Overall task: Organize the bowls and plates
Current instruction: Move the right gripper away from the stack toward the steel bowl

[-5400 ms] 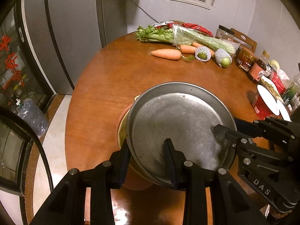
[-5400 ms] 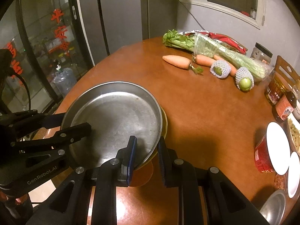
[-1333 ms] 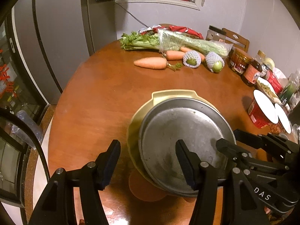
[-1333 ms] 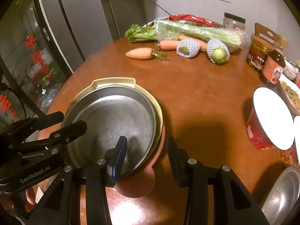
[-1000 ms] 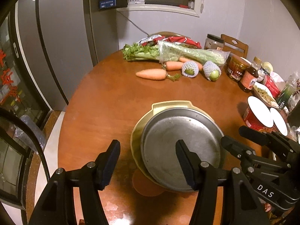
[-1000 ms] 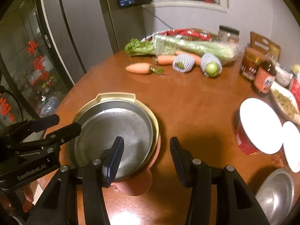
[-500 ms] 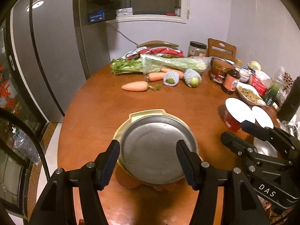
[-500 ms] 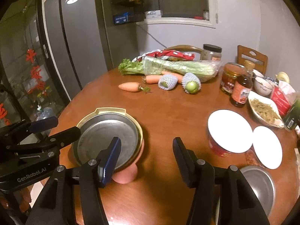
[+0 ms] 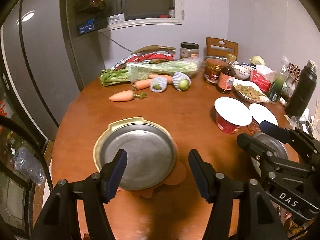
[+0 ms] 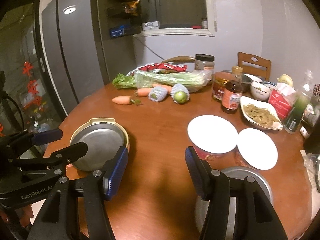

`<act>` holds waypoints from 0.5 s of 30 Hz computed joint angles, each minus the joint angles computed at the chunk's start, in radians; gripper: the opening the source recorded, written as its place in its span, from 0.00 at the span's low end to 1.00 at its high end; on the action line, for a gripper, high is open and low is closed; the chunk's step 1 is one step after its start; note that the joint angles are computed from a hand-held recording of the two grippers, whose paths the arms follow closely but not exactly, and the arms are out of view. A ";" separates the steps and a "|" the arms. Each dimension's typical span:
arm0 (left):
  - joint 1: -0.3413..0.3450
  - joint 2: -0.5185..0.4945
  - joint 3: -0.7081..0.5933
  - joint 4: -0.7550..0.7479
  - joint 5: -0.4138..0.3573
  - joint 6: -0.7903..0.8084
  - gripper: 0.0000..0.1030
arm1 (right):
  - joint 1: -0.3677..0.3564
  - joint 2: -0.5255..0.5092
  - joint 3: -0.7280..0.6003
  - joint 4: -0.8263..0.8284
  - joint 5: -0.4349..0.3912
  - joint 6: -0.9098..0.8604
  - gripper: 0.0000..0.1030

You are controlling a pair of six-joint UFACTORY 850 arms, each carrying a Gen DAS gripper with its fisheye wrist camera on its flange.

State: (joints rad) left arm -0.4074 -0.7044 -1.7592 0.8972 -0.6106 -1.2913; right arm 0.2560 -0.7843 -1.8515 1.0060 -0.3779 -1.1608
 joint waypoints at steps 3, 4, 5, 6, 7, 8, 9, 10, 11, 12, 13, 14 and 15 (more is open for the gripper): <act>-0.012 -0.015 -0.022 -0.009 -0.001 0.013 0.62 | -0.012 0.011 0.018 0.025 0.012 -0.028 0.60; -0.015 -0.019 -0.028 -0.012 -0.001 0.019 0.62 | -0.018 0.017 0.029 0.044 0.018 -0.050 0.60; -0.019 -0.025 -0.037 -0.015 0.001 0.026 0.62 | -0.022 0.020 0.035 0.055 0.021 -0.061 0.60; -0.024 -0.034 -0.051 -0.025 -0.002 0.039 0.62 | -0.026 0.027 0.047 0.080 0.031 -0.088 0.60; -0.025 -0.040 -0.060 -0.031 -0.001 0.048 0.62 | -0.032 0.033 0.057 0.109 0.038 -0.119 0.60; -0.029 -0.049 -0.073 -0.043 0.000 0.064 0.62 | -0.038 0.035 0.061 0.116 0.040 -0.124 0.60; -0.032 -0.056 -0.085 -0.054 0.000 0.079 0.62 | -0.044 0.039 0.066 0.122 0.041 -0.128 0.60; -0.036 -0.066 -0.100 -0.063 -0.001 0.094 0.62 | -0.048 0.040 0.068 0.124 0.039 -0.128 0.60; -0.038 -0.072 -0.108 -0.068 -0.001 0.102 0.62 | -0.054 0.043 0.072 0.121 0.040 -0.123 0.60; -0.041 -0.080 -0.120 -0.077 0.000 0.115 0.62 | -0.058 0.043 0.073 0.123 0.041 -0.124 0.60; -0.044 -0.089 -0.134 -0.089 0.002 0.130 0.62 | -0.064 0.045 0.076 0.129 0.041 -0.129 0.60; -0.046 -0.098 -0.147 -0.102 0.002 0.143 0.62 | -0.069 0.046 0.078 0.123 0.044 -0.121 0.60; -0.049 -0.109 -0.163 -0.118 0.005 0.163 0.62 | -0.074 0.046 0.079 0.115 0.044 -0.112 0.60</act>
State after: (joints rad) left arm -0.4566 -0.8135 -1.9221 0.7791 -0.6060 -1.1287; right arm 0.1821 -0.7383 -1.7723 1.1208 -0.3339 -1.2731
